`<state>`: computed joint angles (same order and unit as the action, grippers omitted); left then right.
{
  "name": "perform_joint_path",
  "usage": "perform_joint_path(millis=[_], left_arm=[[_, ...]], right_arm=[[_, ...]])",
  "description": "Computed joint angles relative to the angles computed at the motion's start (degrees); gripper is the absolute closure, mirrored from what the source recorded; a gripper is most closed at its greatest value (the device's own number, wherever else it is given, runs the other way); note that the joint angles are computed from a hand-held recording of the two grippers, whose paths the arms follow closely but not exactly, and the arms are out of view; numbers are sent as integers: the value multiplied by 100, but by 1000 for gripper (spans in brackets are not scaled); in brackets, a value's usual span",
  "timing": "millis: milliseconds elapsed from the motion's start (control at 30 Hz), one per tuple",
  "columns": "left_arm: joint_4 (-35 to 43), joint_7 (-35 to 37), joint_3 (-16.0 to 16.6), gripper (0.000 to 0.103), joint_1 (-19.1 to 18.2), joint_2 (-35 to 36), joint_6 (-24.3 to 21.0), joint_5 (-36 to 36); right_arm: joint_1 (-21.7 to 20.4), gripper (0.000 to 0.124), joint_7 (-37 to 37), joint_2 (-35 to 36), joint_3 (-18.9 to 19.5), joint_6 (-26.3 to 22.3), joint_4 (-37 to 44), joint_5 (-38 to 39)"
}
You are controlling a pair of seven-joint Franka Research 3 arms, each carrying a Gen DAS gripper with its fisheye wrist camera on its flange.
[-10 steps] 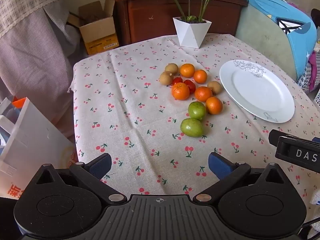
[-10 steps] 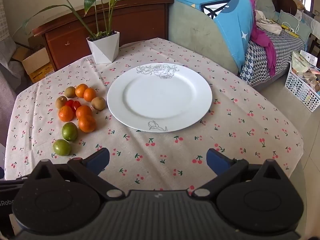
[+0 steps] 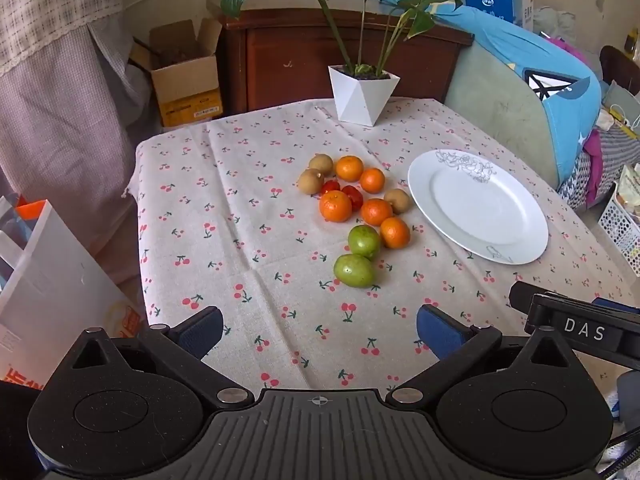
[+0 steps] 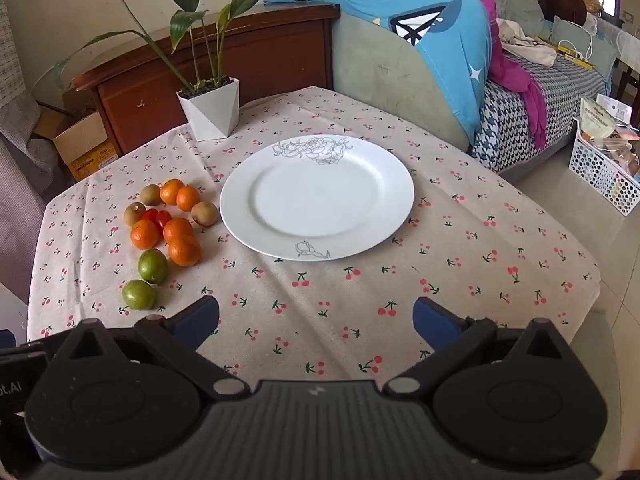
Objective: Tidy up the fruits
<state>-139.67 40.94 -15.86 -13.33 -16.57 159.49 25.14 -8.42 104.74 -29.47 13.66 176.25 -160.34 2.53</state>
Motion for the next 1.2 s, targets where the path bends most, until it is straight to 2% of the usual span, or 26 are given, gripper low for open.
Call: perform_joint_path(millis=[100, 167, 400, 533, 667, 800, 933, 1033, 1200], left_arm=[[-28, -16, 12, 0, -2, -70, -33, -41], [-41, -15, 50, 0, -22, -73, -95, -143], [79, 122, 129, 0, -44, 120, -394, -413], [204, 87, 132, 0, -47, 291, -544, -500], [279, 82, 165, 0, -62, 416, -541, -572], [367, -4, 145, 0, -37, 551, -617, -524], [443, 14, 179, 0, -50, 667, -659, -579], [479, -23, 173, 0, -43, 748, -641, -535], [581, -51, 176, 0, -51, 920, -645, -535]], right_arm=[[287, 22, -143, 25, -359, 63, -34, 177], [641, 22, -359, 102, -739, 80, -27, 386], [1213, 23, -819, 643, -1366, -359, 417, 1078], [1050, 23, -875, 977, -1243, -502, 696, 1061], [716, 26, -619, 1278, -967, -542, 906, 681], [708, 31, -448, 1470, -984, -504, 1027, 565], [340, 31, 84, 1657, -697, -368, 1153, -40], [257, 31, 414, 1793, -656, -381, 1264, -340], [-166, 31, 1462, 1979, -370, -358, 1428, -1513]])
